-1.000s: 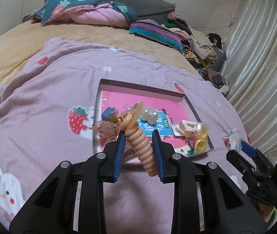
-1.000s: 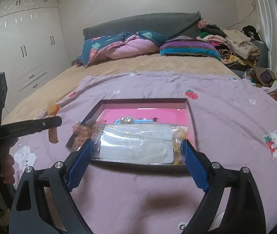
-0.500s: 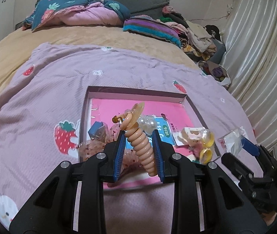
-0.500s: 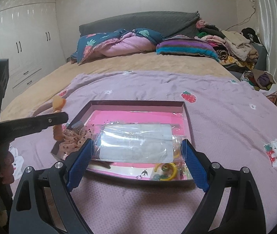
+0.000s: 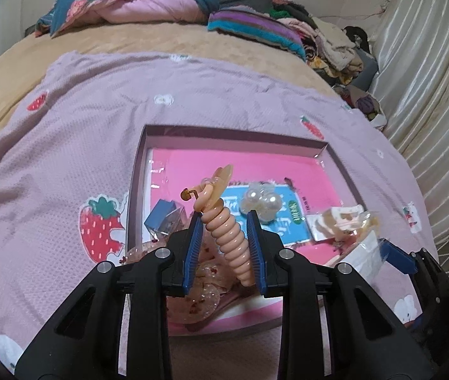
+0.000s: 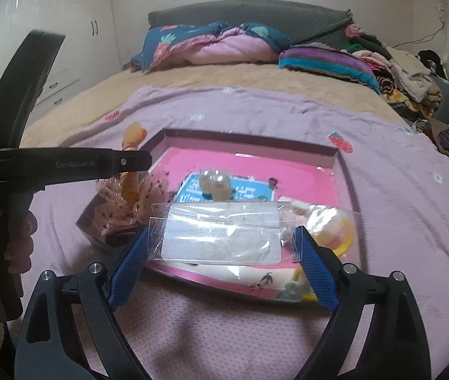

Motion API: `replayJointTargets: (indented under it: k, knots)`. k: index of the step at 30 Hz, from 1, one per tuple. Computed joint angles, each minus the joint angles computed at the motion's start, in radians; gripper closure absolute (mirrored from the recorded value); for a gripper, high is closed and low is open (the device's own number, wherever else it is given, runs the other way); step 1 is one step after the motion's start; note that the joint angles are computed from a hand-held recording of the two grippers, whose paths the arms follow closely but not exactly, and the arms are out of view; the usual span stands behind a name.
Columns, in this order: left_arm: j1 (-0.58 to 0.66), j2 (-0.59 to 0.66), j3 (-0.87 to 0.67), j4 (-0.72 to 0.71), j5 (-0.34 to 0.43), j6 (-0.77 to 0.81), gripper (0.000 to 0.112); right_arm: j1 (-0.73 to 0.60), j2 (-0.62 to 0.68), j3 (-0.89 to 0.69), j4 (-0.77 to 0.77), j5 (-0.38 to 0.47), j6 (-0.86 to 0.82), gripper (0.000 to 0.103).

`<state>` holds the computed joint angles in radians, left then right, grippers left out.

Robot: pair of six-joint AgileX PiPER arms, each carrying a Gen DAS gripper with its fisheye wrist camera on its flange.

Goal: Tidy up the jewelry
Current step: 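Carry the hair tie and clear bag into the tray and open both tools, then withdraw both tools away from the tray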

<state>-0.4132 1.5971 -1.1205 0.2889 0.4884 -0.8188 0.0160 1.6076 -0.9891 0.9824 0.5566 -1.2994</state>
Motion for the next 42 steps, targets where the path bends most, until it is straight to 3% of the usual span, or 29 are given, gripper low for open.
replayJointTargets:
  k: [8, 15, 18, 23, 25, 28, 31, 38, 42]
  knots:
    - [0.010, 0.025, 0.026, -0.034, -0.010, 0.030, 0.092, 0.056, 0.067, 0.009, -0.024, -0.072, 0.012, 0.013]
    - [-0.017, -0.005, 0.030, 0.018, 0.011, -0.023, 0.073, 0.015, 0.023, 0.018, -0.009, -0.026, -0.004, 0.009]
    - [-0.044, -0.041, 0.040, 0.064, 0.026, -0.073, 0.065, -0.032, -0.027, 0.042, 0.020, 0.019, -0.037, 0.008]
    - [-0.105, -0.128, 0.065, 0.166, 0.067, -0.191, 0.060, -0.113, -0.127, 0.098, 0.060, 0.085, -0.090, 0.006]
    - [-0.133, -0.164, 0.076, 0.207, 0.087, -0.243, 0.049, -0.157, -0.172, 0.125, 0.080, 0.123, -0.122, 0.006]
    - [-0.189, -0.230, 0.103, 0.279, 0.125, -0.333, 0.048, -0.217, -0.235, 0.161, 0.094, 0.172, -0.156, 0.005]
    - [-0.252, -0.271, 0.124, 0.351, 0.169, -0.431, 0.031, -0.286, -0.290, 0.190, 0.109, 0.229, -0.186, 0.005]
    - [-0.441, -0.341, 0.197, 0.503, 0.296, -0.642, 0.019, -0.445, -0.362, 0.239, 0.133, 0.343, -0.266, 0.005]
    - [-0.533, -0.357, 0.244, 0.552, 0.363, -0.752, 0.019, -0.500, -0.384, 0.270, 0.142, 0.367, -0.300, 0.004]
